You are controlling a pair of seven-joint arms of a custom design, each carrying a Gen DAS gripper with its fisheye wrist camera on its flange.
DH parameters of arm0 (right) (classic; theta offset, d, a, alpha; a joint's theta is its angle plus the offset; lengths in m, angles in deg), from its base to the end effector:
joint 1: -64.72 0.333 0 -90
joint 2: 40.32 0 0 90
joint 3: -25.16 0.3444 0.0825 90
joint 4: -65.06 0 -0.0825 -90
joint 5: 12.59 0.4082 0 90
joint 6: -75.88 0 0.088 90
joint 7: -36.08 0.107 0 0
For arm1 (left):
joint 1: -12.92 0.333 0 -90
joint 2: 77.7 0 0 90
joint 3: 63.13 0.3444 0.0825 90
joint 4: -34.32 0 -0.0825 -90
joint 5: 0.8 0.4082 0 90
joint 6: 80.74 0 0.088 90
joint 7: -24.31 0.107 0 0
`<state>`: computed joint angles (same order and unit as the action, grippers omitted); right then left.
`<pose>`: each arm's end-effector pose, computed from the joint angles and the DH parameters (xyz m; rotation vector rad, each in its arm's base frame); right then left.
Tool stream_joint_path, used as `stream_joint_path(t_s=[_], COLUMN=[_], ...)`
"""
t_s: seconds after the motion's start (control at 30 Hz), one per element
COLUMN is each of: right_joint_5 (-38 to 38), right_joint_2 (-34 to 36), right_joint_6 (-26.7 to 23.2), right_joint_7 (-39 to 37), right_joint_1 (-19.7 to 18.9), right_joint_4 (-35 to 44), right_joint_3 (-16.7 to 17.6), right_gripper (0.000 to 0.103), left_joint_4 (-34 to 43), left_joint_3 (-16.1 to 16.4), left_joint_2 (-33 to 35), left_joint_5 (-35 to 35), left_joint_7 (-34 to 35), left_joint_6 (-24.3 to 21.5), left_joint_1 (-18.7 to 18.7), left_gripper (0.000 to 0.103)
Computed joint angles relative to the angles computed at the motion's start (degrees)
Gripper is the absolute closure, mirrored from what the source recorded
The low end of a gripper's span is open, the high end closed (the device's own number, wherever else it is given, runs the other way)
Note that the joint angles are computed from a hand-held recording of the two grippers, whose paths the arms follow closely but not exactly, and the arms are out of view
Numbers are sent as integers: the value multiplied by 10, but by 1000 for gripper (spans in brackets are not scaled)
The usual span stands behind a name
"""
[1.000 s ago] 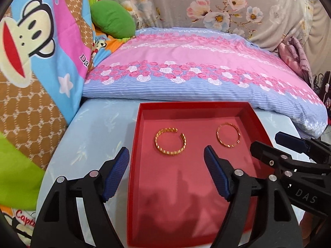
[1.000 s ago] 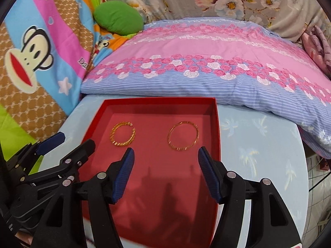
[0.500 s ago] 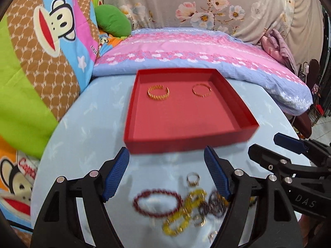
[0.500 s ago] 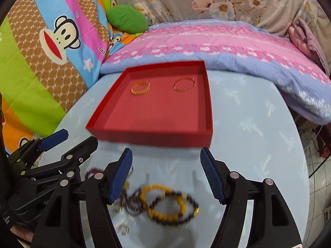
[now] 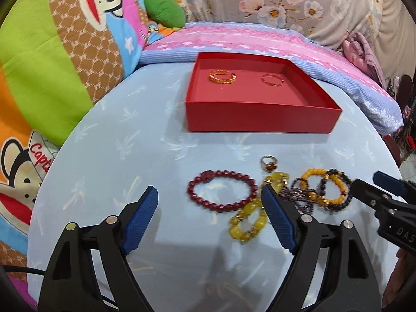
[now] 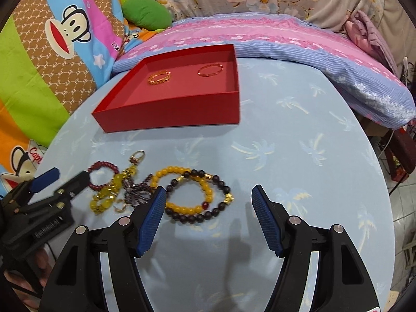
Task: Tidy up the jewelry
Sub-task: 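Withdraw both tools from the box back toward the jewelry pile, then grasp the red bead bracelet with the left tool while the right tool grasps the black-gold bead bracelet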
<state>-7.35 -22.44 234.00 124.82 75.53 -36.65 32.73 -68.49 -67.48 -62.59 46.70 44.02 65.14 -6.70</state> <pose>0.6829 0.2119 0.4781 -1.9814 1.5401 -0.4190 0.6327 -0.2867 0.4695 -1.9509 1.5477 -0.6275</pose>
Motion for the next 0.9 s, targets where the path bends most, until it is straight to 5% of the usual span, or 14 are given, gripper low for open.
stream_joint_path(t_s=[0.23,0.63,0.9], right_joint_5=[-36,-58,-114], right_joint_2=[17,47,49], right_joint_6=[-6,-24,-5], right_joint_7=[36,43,70], right_joint_1=[7,7,27], right_joint_4=[15,47,40], right_joint_3=[-19,-18,-35], right_gripper=[46,75,76], left_joint_4=[9,30,47], left_joint_3=[8,13,31], left_joint_2=[14,47,59], left_joint_5=[-7,-89,-91], left_joint_7=[3,69,77], left_joint_6=[-3,27,16], left_joint_1=[8,17,-4], left_gripper=[27,46,50])
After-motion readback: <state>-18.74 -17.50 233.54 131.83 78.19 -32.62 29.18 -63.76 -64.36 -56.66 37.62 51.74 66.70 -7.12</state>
